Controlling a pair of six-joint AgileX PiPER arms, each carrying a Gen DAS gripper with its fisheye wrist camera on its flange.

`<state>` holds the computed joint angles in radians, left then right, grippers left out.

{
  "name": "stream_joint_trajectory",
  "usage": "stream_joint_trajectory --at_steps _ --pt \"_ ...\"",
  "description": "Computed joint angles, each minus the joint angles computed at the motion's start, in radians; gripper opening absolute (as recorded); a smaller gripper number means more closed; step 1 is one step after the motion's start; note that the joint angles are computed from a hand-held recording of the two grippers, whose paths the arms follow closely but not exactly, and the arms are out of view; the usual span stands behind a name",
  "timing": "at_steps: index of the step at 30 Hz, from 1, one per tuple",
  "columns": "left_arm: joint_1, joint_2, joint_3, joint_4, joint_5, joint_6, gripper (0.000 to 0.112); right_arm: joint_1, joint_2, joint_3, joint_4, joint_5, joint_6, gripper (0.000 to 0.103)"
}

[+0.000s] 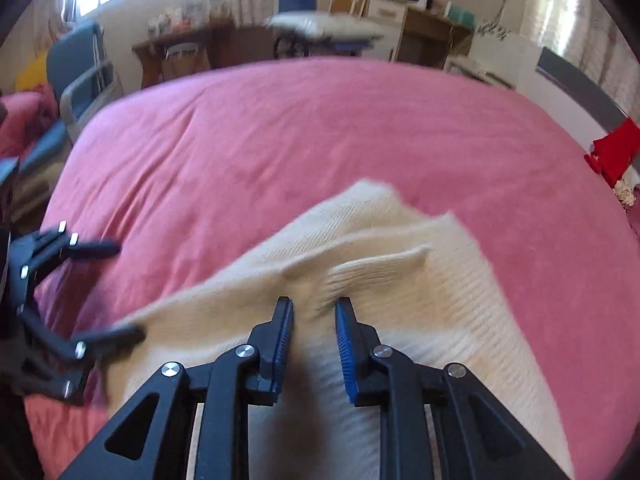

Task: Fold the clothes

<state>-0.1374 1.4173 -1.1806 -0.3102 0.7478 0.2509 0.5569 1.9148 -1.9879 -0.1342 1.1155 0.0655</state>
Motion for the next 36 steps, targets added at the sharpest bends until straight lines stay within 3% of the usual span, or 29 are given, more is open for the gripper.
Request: stream_joint_trajectory --at_steps 1,4,6,9,11,15,20,23,25,28,30,36 --pt "0.000 0.005 -0.002 0.002 -0.002 0.001 0.092 -0.013 0.009 -0.003 -0.025 -0.029 0.030 0.022" --pt "0.001 -0.007 0.010 -0.008 -0.002 0.005 0.092 -0.088 0.074 -0.130 -0.025 0.021 0.182 0.022" --pt "0.010 -0.021 0.022 -0.033 0.004 0.022 0.092 -0.111 0.028 -0.110 -0.006 0.012 0.245 0.025" --pt "0.018 -0.024 0.022 -0.046 0.004 0.031 0.092 -0.097 -0.094 0.027 0.089 -0.082 0.184 0.025" --pt "0.012 -0.026 0.021 -0.023 0.001 0.014 0.092 -0.033 -0.117 0.063 0.085 -0.057 0.101 0.025" --pt "0.009 -0.022 0.016 -0.006 0.007 0.003 0.092 0.042 -0.013 0.012 0.000 0.028 0.053 0.021" --pt "0.024 -0.013 0.003 -0.031 0.025 0.031 0.092 -0.032 -0.019 0.014 -0.074 -0.054 0.340 0.024" --pt "0.056 -0.016 -0.015 -0.078 0.068 0.057 0.092 -0.061 -0.168 0.162 -0.004 -0.160 0.387 0.024" --pt "0.081 -0.052 -0.017 -0.107 0.081 -0.001 0.092 -0.037 -0.307 0.315 -0.060 -0.181 0.391 0.024" --pt "0.074 -0.152 0.043 -0.177 0.003 -0.079 0.092 -0.016 -0.500 0.525 -0.178 -0.173 0.462 0.024" --pt "0.002 -0.176 0.043 -0.174 -0.025 -0.124 0.092 -0.080 -0.594 0.635 -0.154 -0.154 0.441 0.024" --pt "-0.249 -0.031 -0.057 0.136 0.021 -0.335 0.092 -0.423 -0.728 0.853 0.001 -0.122 0.213 0.022"
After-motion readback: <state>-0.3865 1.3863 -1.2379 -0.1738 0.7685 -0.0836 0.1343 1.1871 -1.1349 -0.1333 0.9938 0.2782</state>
